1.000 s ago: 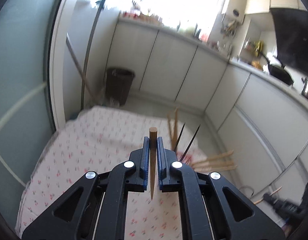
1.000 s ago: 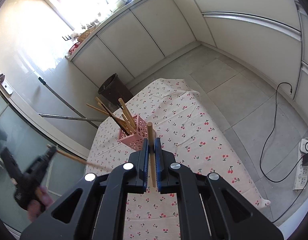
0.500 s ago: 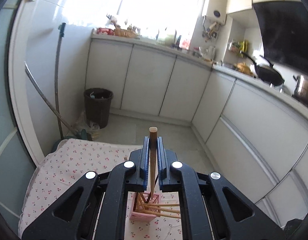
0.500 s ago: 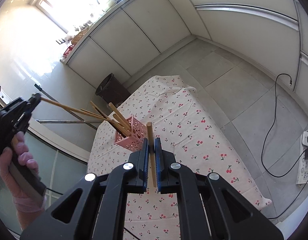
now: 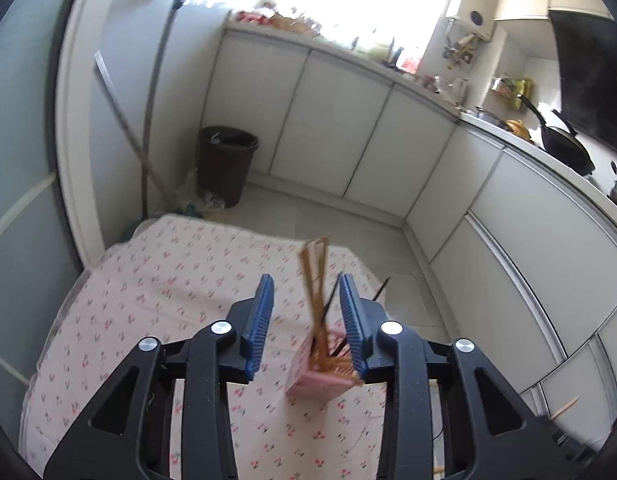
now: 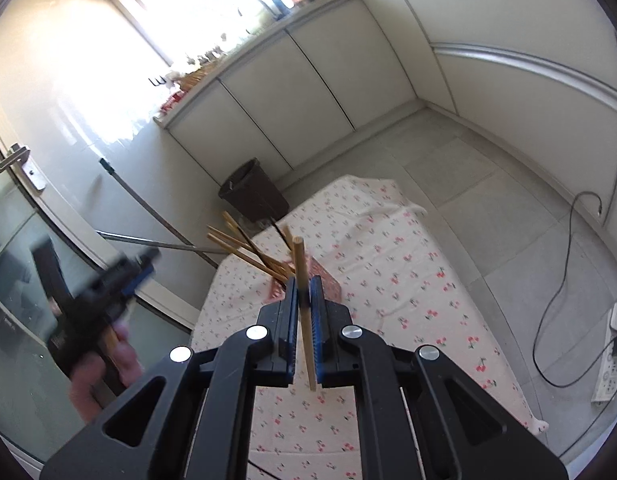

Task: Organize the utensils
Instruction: 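Drop the wooden chopsticks into the pink holder and open both tools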

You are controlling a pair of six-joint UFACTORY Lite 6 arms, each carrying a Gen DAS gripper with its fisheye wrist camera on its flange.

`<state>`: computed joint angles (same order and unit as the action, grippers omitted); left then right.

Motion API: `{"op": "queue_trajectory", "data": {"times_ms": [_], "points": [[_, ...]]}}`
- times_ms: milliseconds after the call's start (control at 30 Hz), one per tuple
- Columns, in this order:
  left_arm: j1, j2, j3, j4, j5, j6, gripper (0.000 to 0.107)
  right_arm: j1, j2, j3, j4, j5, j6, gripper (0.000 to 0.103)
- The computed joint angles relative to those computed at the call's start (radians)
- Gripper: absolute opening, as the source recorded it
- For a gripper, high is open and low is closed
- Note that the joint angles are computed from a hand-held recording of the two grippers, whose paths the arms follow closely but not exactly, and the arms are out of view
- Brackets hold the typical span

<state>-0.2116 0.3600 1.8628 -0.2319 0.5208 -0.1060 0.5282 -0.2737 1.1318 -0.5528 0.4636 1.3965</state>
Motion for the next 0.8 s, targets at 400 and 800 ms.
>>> {"op": "queue_trajectory", "data": {"times_ms": [400, 800], "points": [[0.181, 0.014, -0.193, -0.301, 0.026, 0.273, 0.035, 0.026, 0.510, 0.809, -0.046, 0.248, -0.168, 0.007], [0.152, 0.076, -0.106, -0.308, 0.069, 0.303, 0.035, -0.040, 0.878, 1.160, -0.007, 0.279, -0.241, 0.017]]}}
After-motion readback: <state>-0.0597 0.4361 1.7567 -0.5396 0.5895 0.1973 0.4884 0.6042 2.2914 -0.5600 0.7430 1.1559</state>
